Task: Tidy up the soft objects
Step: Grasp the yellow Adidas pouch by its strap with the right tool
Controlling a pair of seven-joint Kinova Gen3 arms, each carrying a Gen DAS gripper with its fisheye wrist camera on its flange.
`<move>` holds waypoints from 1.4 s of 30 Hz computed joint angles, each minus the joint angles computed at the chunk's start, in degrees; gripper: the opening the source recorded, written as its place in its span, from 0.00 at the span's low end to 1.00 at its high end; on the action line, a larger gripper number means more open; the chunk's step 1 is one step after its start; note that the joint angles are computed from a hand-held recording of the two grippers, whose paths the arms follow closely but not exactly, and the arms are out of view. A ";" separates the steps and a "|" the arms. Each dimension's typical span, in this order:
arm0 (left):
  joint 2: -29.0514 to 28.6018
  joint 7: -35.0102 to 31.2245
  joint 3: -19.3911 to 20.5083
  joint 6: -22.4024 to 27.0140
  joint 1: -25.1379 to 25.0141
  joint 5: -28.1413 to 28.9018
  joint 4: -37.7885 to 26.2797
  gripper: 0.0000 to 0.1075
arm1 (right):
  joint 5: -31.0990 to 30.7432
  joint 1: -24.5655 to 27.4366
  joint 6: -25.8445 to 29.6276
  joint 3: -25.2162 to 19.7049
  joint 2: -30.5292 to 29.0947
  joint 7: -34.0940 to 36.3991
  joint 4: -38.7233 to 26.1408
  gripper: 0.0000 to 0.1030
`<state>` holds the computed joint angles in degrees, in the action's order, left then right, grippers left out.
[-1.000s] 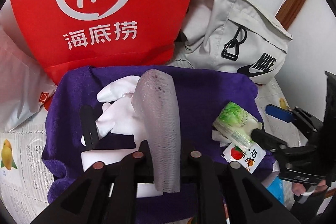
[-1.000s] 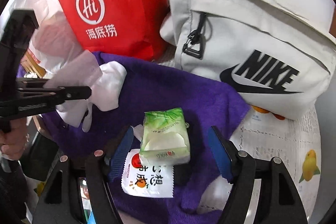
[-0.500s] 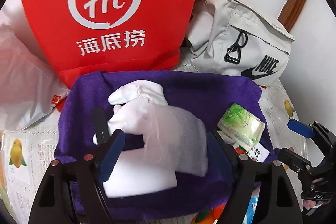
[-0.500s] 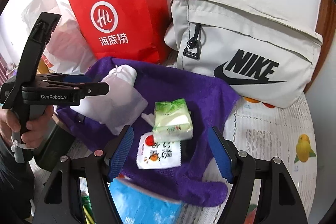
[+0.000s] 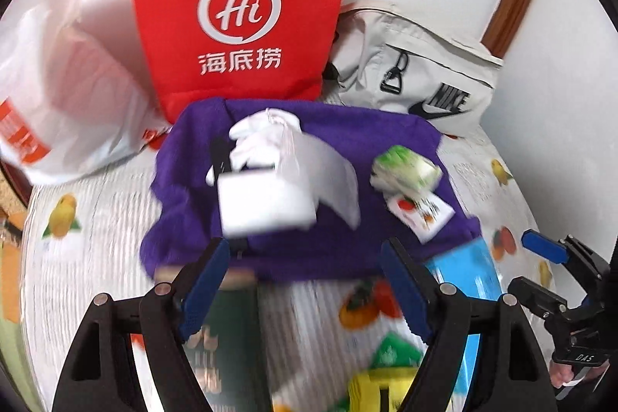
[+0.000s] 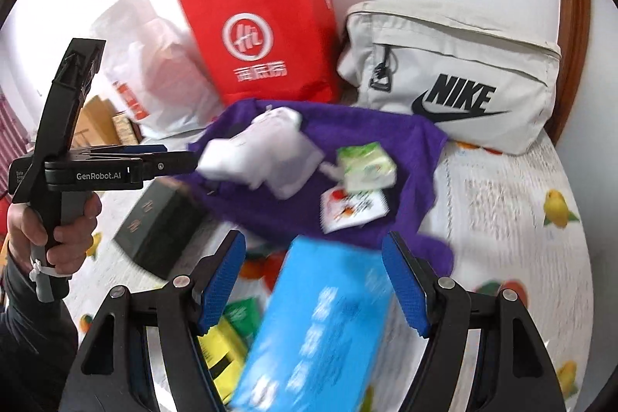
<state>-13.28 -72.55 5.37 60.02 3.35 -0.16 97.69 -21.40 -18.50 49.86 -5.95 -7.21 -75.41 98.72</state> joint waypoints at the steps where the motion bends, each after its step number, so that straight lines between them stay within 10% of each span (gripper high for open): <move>1: -1.62 0.51 0.23 0.54 0.13 0.03 0.79 0.74 | -0.96 0.86 0.62 -0.75 -0.74 1.17 0.52 0.71; 8: -12.07 4.92 2.47 4.75 -0.80 -0.39 6.03 0.74 | -5.15 7.03 2.69 -9.28 -8.89 4.78 7.11 0.71; 17: -22.71 5.51 -0.48 9.41 -2.04 2.08 13.23 0.74 | 14.66 -11.78 -2.58 -11.80 -13.16 -14.01 13.17 0.71; 29: -27.15 2.98 -5.67 9.73 -3.80 5.47 21.32 0.74 | 42.56 -9.59 -5.60 -29.96 -5.55 -29.51 16.19 0.63; 35: -27.34 1.39 -6.85 8.94 -4.05 7.00 23.09 0.74 | 51.25 -24.84 0.34 -20.12 -0.44 -35.90 14.53 0.23; 42: -28.85 -1.12 -7.15 7.66 -2.65 9.24 24.05 0.74 | 36.07 -36.74 -3.38 -1.56 -8.41 -35.50 13.90 0.11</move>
<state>-42.14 -73.66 -1.78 67.68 0.70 9.08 121.74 14.68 -55.24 46.48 -7.50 -15.62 -110.91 112.63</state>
